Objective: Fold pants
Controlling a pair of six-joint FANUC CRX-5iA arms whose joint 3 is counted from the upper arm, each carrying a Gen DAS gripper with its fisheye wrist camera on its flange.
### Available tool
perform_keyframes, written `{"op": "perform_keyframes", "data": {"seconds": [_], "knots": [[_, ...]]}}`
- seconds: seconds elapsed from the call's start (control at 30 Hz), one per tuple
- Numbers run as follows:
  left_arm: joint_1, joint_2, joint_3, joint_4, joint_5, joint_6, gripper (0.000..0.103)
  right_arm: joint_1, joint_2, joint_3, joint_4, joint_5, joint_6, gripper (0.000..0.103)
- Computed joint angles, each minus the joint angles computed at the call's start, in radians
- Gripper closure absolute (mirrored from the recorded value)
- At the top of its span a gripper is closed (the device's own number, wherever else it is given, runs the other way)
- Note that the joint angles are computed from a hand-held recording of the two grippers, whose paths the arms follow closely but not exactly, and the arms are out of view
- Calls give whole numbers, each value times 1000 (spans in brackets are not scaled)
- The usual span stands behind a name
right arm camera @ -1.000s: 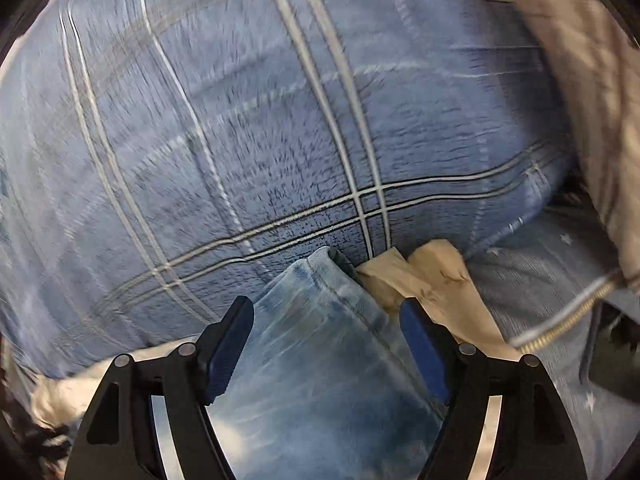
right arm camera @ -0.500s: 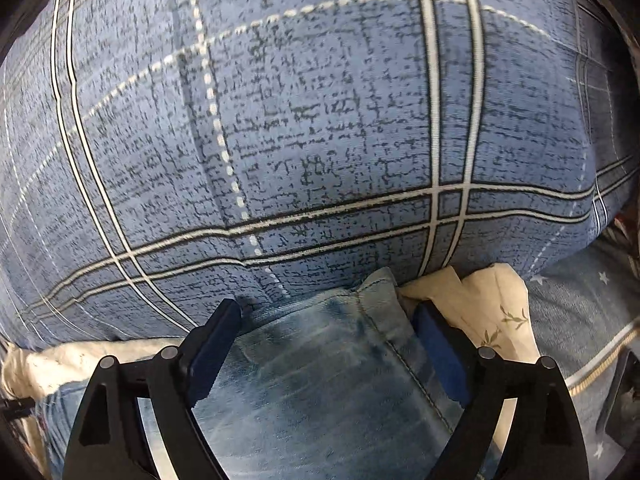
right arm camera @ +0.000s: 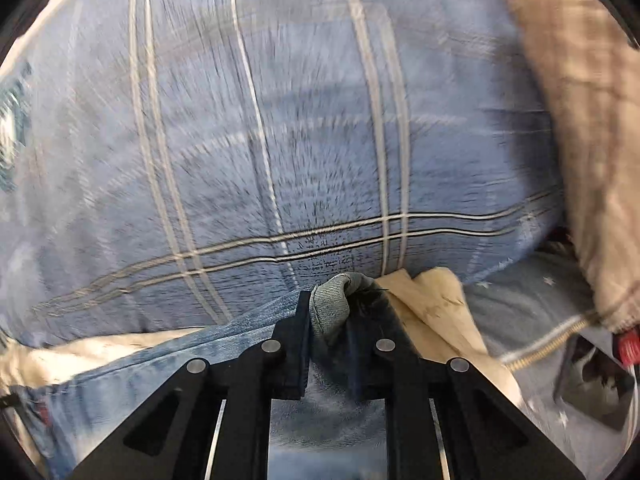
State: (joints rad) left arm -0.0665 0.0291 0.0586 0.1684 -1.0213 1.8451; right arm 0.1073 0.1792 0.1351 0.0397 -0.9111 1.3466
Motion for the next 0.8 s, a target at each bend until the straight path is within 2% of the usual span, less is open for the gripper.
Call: {"op": "perform_keyframes", "data": {"seconds": [0.13, 0.23, 0.37, 0.4, 0.53, 0.57, 0.67, 0.7, 0.77, 0.8], "knots": [[-104, -116, -6, -166, 12, 84, 91, -24, -125, -61, -39, 0, 15, 89], [-170, -192, -30, -232, 16, 144, 91, -67, -251, -122, -106, -6, 31, 89], [-244, -338, -123, -275, 16, 197, 91, -177, -413, -189, -221, -62, 88, 89], [-254, -381, -150, -274, 5, 203, 91, -173, -468, -225, -209, -74, 57, 89], [-299, -509, -263, -244, -47, 223, 90, -277, -609, -336, -255, -151, 64, 89], [-292, -537, -310, -209, -55, 221, 90, -306, -634, -365, -263, -162, 65, 89], [-244, -575, -424, -96, -104, 194, 89, -417, -701, -457, -313, -214, 52, 87], [-225, -584, -454, -68, -127, 191, 89, -458, -707, -474, -334, -240, 53, 82], [-153, -620, -521, 26, -167, 148, 99, -506, -714, -501, -353, -293, 39, 78], [-109, -657, -557, 76, -186, 126, 98, -512, -729, -513, -353, -301, 30, 73]]}}
